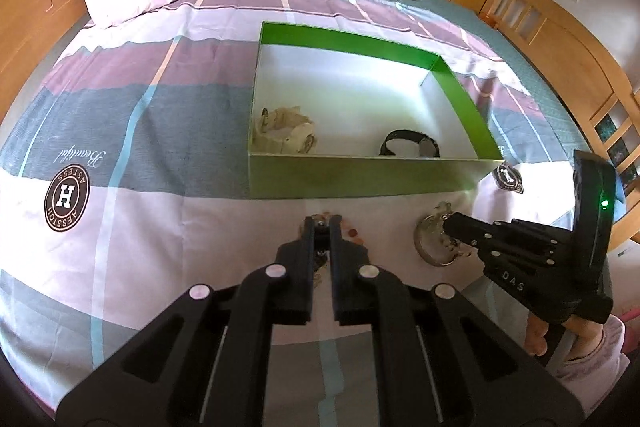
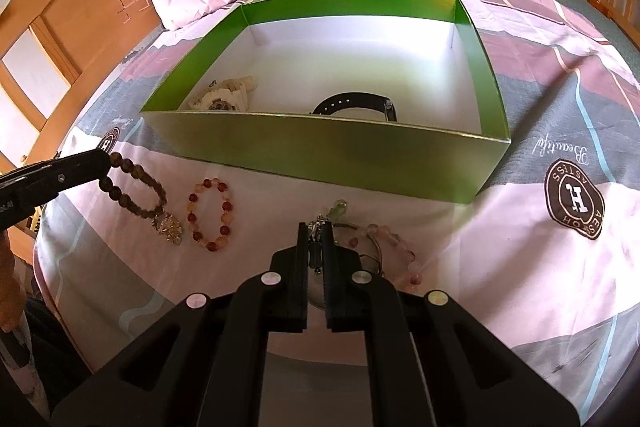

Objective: Organize jewelry

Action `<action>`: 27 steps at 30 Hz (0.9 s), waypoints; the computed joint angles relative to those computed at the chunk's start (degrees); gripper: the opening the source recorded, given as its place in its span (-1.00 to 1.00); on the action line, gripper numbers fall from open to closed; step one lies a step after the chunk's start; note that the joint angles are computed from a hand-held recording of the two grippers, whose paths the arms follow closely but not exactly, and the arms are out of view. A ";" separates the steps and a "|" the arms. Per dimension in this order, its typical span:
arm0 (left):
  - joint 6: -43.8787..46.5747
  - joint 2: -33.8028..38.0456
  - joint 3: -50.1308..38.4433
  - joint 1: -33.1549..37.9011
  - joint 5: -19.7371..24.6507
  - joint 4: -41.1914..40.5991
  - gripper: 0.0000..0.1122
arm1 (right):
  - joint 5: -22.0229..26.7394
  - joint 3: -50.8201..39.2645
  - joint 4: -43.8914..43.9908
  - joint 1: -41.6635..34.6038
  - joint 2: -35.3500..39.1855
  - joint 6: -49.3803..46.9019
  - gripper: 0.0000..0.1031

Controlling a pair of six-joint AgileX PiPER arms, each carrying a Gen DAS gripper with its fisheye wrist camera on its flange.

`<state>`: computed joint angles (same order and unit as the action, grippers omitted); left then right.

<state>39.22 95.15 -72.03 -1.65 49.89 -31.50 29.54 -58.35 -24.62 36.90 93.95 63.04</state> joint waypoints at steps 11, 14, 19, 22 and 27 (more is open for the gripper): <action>-2.91 -1.24 2.37 -2.73 -5.12 5.55 -0.89 | 2.30 -0.33 -5.99 2.08 -2.00 5.12 -0.89; -3.68 -1.57 2.80 -3.07 -6.35 6.41 -0.89 | 3.90 -0.62 -9.55 3.50 -2.96 7.89 -0.89; -8.30 -3.98 5.31 -4.73 -12.94 12.06 -0.89 | 8.34 -1.11 -14.08 4.83 -5.07 10.59 -0.89; -9.64 -4.44 5.53 -4.78 -13.93 13.26 -0.89 | 9.59 -0.40 -14.99 3.86 -7.17 11.06 -0.89; -10.61 -4.45 5.79 -5.26 -14.76 14.80 -0.89 | 7.17 1.30 -12.02 1.37 -8.26 10.06 -0.89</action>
